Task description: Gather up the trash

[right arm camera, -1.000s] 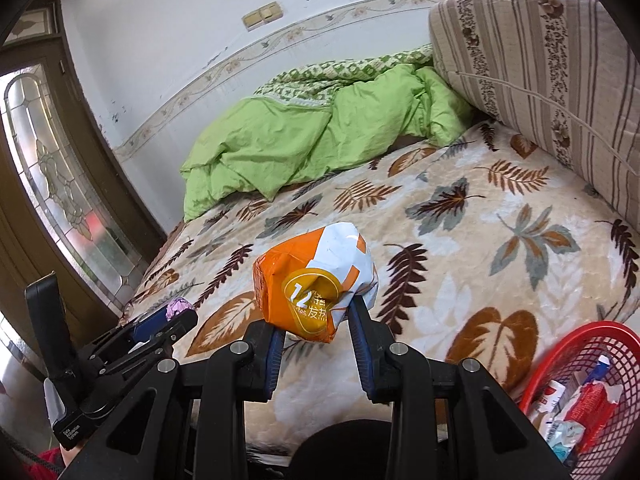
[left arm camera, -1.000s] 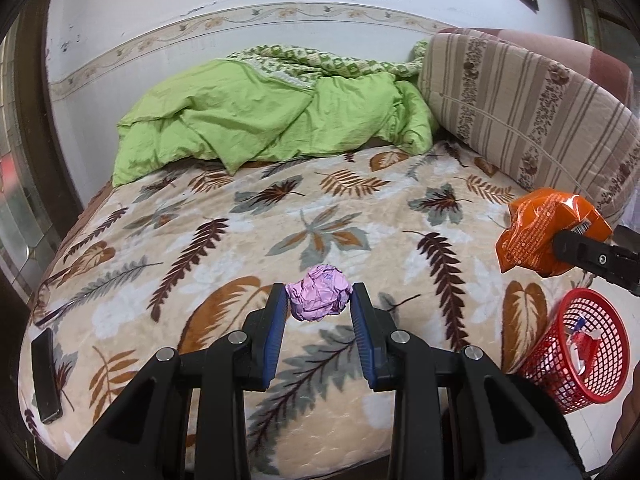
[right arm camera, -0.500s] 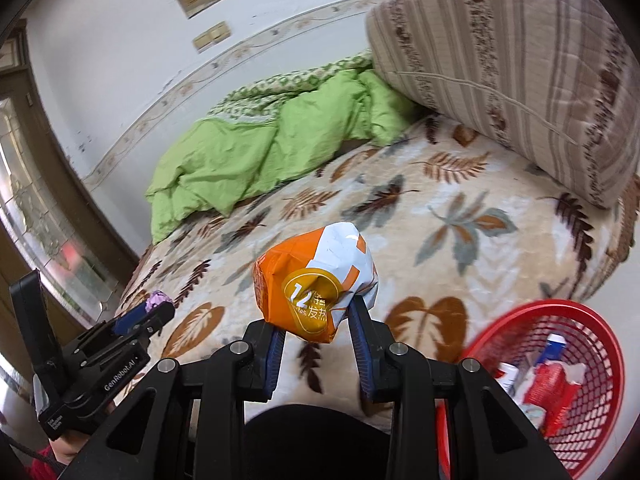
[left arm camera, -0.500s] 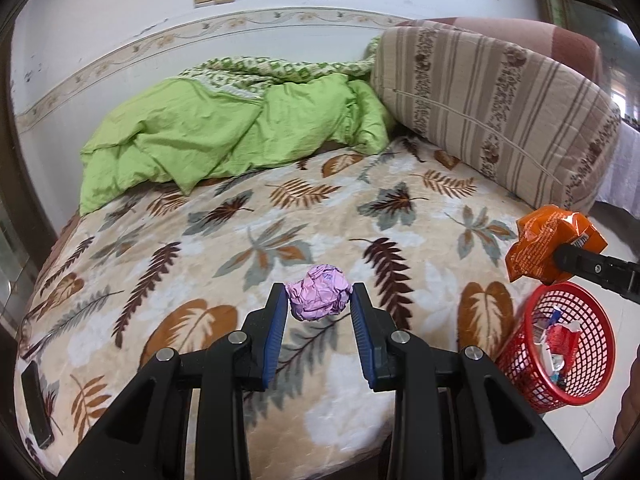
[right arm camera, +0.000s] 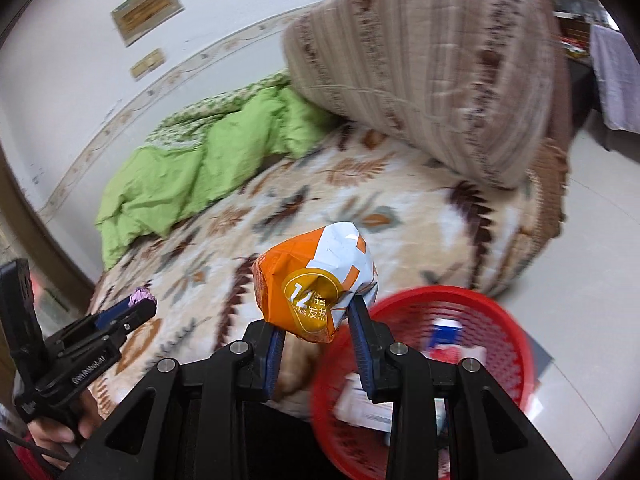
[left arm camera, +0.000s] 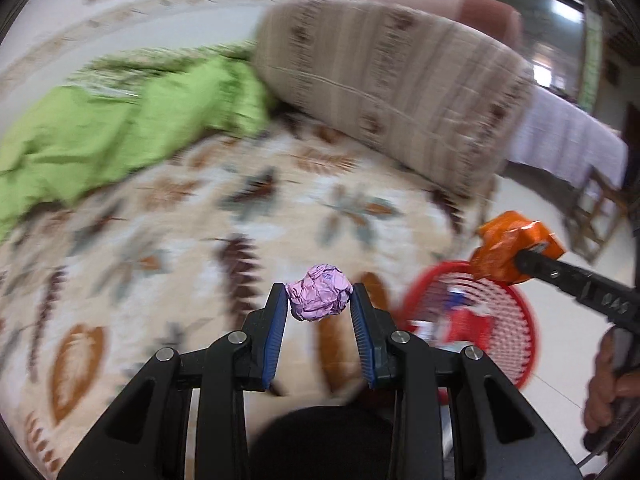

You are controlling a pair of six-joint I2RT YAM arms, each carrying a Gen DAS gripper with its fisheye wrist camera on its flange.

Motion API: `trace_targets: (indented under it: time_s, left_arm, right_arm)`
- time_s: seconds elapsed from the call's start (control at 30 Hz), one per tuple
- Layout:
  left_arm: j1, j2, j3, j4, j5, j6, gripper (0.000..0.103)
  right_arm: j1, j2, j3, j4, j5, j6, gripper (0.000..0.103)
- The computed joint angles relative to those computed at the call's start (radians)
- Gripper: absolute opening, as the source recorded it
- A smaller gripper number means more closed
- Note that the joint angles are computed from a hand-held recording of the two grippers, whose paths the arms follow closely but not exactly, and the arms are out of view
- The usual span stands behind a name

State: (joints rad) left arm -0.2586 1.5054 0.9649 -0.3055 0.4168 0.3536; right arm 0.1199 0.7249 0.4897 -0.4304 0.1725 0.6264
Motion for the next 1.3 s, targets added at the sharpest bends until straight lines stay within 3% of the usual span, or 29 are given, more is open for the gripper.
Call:
trace_targets:
  time_s: [0.23,0.3,0.37,0.53,0.6,0.7,0.77,0.83,0.93,1.07,1.3]
  left_arm:
    - [-0.208,0.109,0.061,-0.082,0.021,-0.011,0.032]
    - [-0.252,0.141,0.081,-0.100,0.022,-0.012,0.037]
    - [-0.281,0.159,0.087,-0.106,0.021,-0.025,0.058]
    - [-0.245,0.124,0.067,-0.086,0.019,-0.033,0.060]
    - [-0.205,0.073,0.035,-0.056,0.007,-0.023,0.065]
    - [-0.130,-0.022,-0.031,0.009,-0.015,-0.008,0.083]
    - [-0.065,-0.086,-0.075,0.036,-0.003,0.012,0.093]
    - [-0.002,-0.135,-0.108,0.045,0.005,0.045,0.097]
    - [0.088,-0.187,-0.158,0.067,0.017,0.097,0.102]
    - [0.188,-0.213,-0.211,0.113,-0.003,0.139,0.103]
    - [0.251,-0.191,-0.230,0.189,-0.034,0.142,0.103]
  right_arm:
    - [-0.260,-0.194,-0.070,-0.184,-0.124,-0.082,0.036]
    - [-0.324,-0.202,-0.080,-0.207,-0.160,-0.110,0.041]
    - [-0.368,-0.194,-0.081,-0.228,-0.188,-0.127,0.051]
    - [-0.340,-0.222,-0.061,-0.286,-0.122,-0.098,0.059]
    - [-0.223,-0.195,-0.023,-0.319,0.026,-0.018,0.069]
    - [0.046,-0.087,0.058,-0.414,0.324,0.203,0.086]
    - [0.188,0.003,0.107,-0.483,0.451,0.364,0.088]
    - [0.337,0.158,0.177,-0.592,0.559,0.605,0.092]
    - [0.484,0.349,0.269,-0.731,0.580,0.913,0.097]
    - [0.627,0.482,0.339,-0.823,0.573,1.101,0.097]
    - [0.724,0.603,0.443,-0.915,0.580,1.173,0.097]
